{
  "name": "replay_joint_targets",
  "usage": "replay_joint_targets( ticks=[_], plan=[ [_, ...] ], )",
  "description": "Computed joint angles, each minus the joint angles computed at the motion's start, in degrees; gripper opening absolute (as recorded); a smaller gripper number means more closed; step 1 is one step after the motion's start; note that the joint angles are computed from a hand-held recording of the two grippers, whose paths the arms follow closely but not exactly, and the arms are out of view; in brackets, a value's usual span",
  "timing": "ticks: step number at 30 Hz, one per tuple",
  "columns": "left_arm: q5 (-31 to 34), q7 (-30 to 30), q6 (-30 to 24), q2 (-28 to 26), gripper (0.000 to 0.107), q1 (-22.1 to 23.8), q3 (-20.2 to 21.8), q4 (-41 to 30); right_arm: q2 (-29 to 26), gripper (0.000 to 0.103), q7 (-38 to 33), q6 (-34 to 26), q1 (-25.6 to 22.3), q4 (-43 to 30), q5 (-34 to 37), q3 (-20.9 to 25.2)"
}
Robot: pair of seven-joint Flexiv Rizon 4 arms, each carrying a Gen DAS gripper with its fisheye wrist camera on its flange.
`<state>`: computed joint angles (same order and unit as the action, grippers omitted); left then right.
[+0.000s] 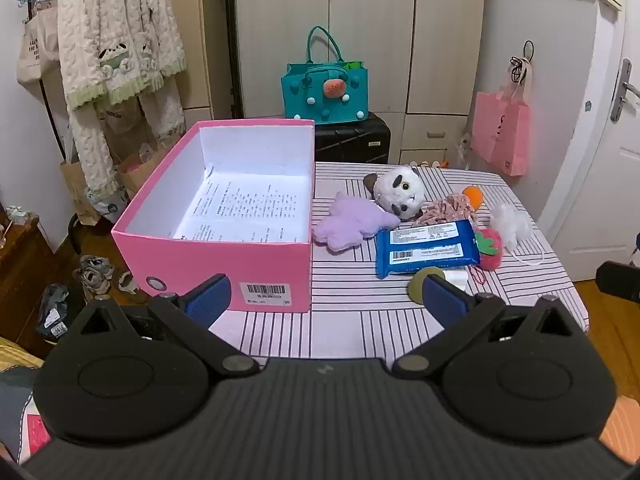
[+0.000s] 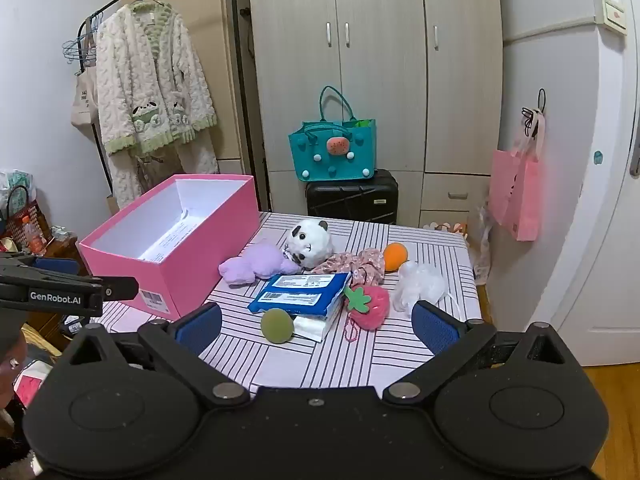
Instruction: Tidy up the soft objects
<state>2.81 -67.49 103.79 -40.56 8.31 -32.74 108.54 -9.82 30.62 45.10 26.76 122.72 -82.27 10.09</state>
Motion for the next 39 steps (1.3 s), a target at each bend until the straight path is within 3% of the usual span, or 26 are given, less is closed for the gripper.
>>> replay_joint_targets(
  ticks=[8,15,39],
  plan=[
    [-0.8,0.8,-1.7,-0.3,0.103,0.0,-0.2,-0.8,0.2,0.103,-0.6,-1.2,0.4,-0.1,0.3,0.3],
    [0.0,0.6,0.7,-0.3,0.103,-1.4,1.6,-0.5,0.1,0.103,-1.8,-4.8,1.9,-0.4,1.0,0.9],
    [1.1,1.0,0.6,-0.7,0.103,-0.2,0.7,0.8,-0.1,0.103,-2.9,-6.1,2.3,-0.4,2.0,1.3]
  ],
)
